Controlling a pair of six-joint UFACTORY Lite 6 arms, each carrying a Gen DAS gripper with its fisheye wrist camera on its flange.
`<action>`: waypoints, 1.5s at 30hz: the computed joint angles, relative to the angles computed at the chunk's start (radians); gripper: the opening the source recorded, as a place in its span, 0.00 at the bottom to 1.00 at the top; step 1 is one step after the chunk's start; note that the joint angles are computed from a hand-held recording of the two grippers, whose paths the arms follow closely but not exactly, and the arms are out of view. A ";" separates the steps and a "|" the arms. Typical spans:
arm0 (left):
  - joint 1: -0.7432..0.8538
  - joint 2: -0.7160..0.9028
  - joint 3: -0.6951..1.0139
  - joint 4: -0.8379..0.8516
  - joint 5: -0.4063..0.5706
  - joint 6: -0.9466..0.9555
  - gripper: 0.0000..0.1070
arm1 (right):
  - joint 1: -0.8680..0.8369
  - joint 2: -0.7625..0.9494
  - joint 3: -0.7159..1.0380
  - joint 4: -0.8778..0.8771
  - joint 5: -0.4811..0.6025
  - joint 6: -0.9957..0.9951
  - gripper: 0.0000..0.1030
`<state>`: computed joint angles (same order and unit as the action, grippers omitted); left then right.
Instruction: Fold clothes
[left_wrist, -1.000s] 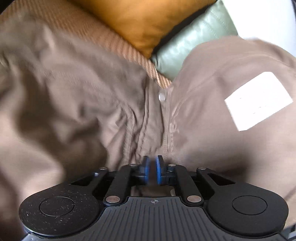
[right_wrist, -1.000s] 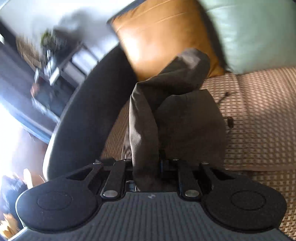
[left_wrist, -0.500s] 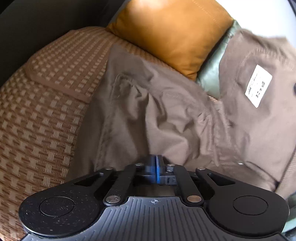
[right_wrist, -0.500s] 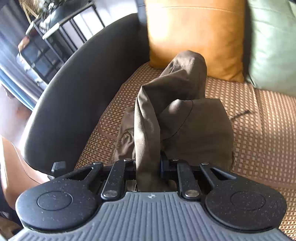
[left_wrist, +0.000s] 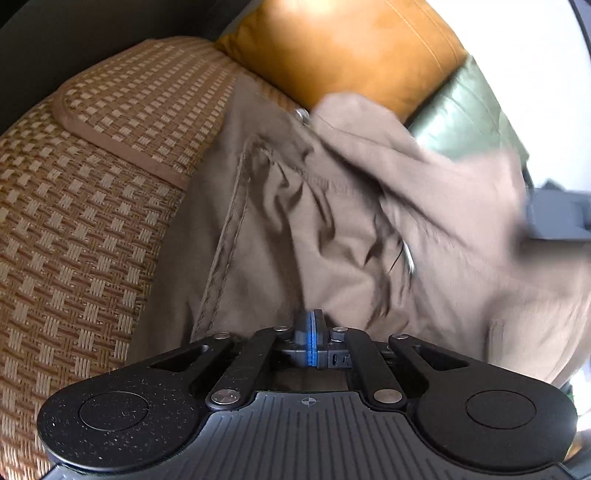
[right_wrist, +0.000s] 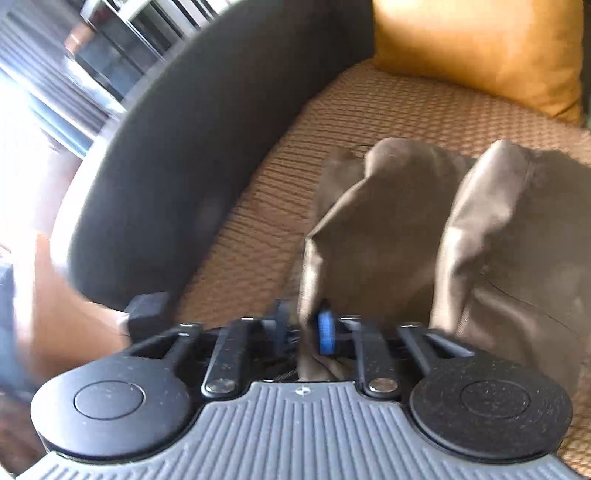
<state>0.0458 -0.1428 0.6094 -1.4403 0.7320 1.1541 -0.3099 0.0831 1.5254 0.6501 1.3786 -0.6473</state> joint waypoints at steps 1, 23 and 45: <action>0.013 -0.021 0.018 0.020 0.029 -0.041 0.23 | -0.051 0.024 0.038 0.051 0.052 -0.017 0.41; -0.354 0.024 0.558 0.858 -0.073 -1.027 0.79 | -1.035 0.029 -0.057 0.250 0.504 -0.723 0.72; -0.456 0.183 0.745 0.704 -0.154 -0.891 0.02 | -1.032 -0.305 -0.367 0.265 0.067 -1.271 0.19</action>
<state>-0.4100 0.0402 1.3540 -0.7367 0.5782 0.2629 -1.3419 -0.2222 1.1581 0.9152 1.4456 -1.9186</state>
